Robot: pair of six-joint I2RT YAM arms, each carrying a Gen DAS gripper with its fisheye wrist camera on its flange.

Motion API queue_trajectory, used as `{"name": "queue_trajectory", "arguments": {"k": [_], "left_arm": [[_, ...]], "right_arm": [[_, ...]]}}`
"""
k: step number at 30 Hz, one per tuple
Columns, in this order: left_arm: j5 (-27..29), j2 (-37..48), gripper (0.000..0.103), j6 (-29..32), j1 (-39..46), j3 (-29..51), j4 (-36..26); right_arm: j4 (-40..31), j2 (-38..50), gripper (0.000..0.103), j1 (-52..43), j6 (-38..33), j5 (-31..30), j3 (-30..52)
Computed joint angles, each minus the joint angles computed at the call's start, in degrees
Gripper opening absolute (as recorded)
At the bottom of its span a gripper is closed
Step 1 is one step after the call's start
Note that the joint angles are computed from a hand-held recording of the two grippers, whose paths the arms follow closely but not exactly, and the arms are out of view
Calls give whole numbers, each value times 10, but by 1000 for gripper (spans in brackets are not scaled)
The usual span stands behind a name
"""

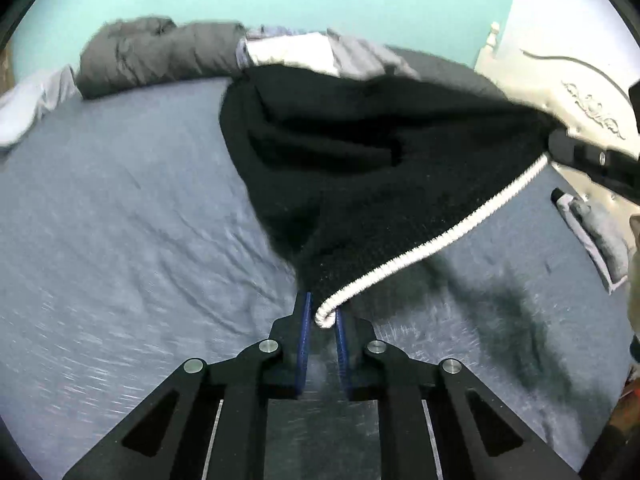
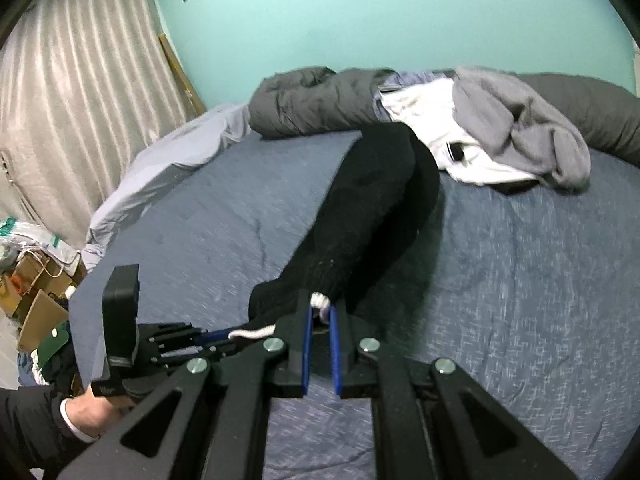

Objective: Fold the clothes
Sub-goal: 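Grasp the white-trimmed hem of the sweatshirt with the left tool, then lift the sweatshirt hem with the left tool while the right tool holds the other hem corner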

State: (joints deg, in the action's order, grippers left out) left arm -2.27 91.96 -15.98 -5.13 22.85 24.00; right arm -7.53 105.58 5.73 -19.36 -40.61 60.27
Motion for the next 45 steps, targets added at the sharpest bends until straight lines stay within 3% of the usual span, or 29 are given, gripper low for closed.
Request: {"name": "queue_trajectory", "arguments": {"k": [3, 5, 10, 16, 22, 31, 35, 39, 45], "left_arm": [[-16, -149, 12, -7, -15, 30, -151], [-17, -228, 12, 20, -2, 56, -239], [-51, -377, 11, 38, -32, 150, -447], [-97, -403, 11, 60, -65, 320, -603], [-192, -379, 11, 61, -157, 521, -741], [-317, -319, 11, 26, -308, 760, -884], [-385, -285, 11, 7, -382, 844, -941], [-382, -290, 11, -4, -388, 821, -938], [-274, -330, 11, 1, -294, 638, -849]], "right_arm": [[-26, -65, 7, 3, 4, -10, -17], [-47, -116, 7, 2, 11, -21, -24], [-120, -228, 7, -5, 27, -40, -8], [-240, -309, 6, -32, 34, -67, 81], [-358, -347, 6, -71, 39, -106, 207], [-582, -318, 6, -163, -20, -195, 476], [-646, -294, 6, -193, -41, -218, 566], [-672, -281, 6, -210, -51, -220, 601], [-590, -326, 6, -177, -75, -148, 422]]}}
